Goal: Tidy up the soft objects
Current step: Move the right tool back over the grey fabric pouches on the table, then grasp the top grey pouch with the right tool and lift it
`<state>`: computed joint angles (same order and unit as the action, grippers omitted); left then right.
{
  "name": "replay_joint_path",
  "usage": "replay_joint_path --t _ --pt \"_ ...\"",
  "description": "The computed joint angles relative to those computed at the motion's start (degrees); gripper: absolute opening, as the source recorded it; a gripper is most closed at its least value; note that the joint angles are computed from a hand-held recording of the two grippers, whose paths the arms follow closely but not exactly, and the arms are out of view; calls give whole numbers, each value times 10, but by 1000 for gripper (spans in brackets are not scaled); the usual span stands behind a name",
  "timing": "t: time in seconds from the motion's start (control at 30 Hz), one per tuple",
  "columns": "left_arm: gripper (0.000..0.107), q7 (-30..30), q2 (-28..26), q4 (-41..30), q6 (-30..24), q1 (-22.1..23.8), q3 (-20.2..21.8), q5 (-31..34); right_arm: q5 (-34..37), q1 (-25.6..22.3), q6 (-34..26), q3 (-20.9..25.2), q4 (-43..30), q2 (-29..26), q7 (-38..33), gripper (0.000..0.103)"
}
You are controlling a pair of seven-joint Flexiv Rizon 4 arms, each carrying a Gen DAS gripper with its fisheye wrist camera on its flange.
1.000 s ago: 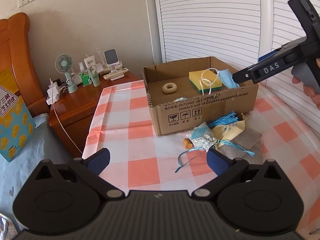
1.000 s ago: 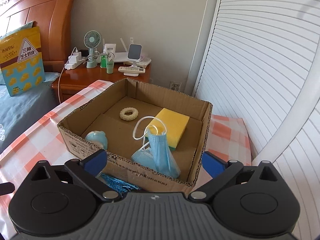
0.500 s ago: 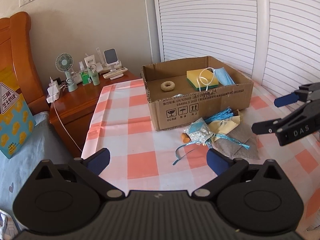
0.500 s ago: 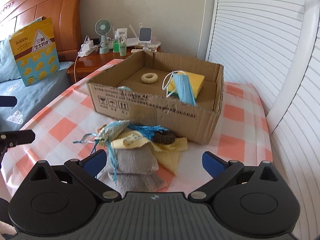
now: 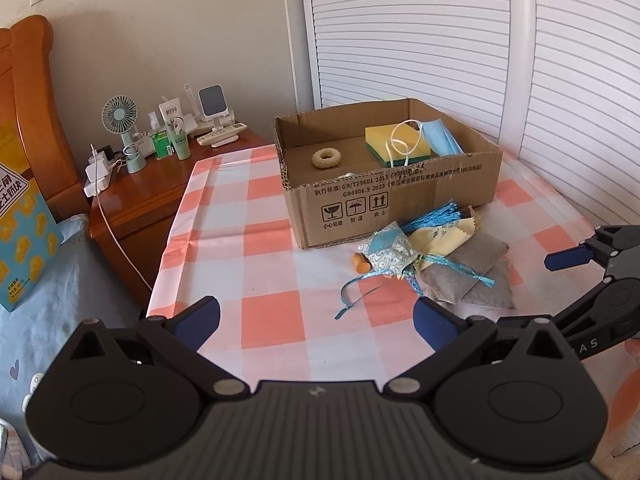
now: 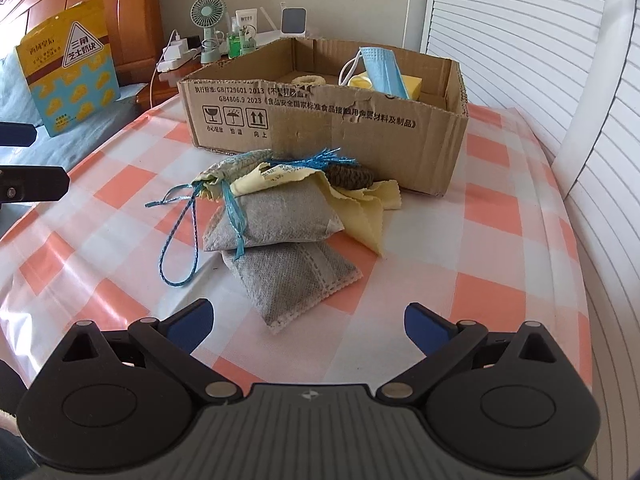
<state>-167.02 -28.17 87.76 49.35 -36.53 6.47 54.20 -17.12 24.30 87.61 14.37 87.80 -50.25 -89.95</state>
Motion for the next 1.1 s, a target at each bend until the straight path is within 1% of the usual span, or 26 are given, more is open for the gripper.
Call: replay_joint_path --t 0.13,0.2,0.3,0.5,0.7,0.8,0.97,1.03,1.1 --pt "102 9 -5 -3 2 7 -2 -10 -1 -9 -17 16 -14 -12 -14 103" --pt "102 13 -8 -4 5 10 -2 -17 -2 -9 -12 17 -19 -18 -25 103" --pt "102 22 -13 -7 6 13 -1 -27 -4 -18 -15 34 -29 -27 -48 103" --pt "102 34 -22 -11 8 17 5 -47 -3 -41 -30 85 -64 -55 -117 103" --pt "102 39 -26 -14 6 15 10 -59 19 -50 -62 120 -113 -82 -186 103" --pt "102 41 -27 -14 6 14 11 -62 34 -45 -78 121 -133 -88 -209 103" --pt "102 43 -27 -13 9 13 12 -65 51 -20 -70 87 -145 -86 -222 103" --pt "102 43 -28 -12 11 14 13 -67 54 -23 -84 96 -157 -91 -236 103" --pt "102 43 -28 -11 12 13 13 -68 66 -29 -111 113 -171 -95 -250 103"
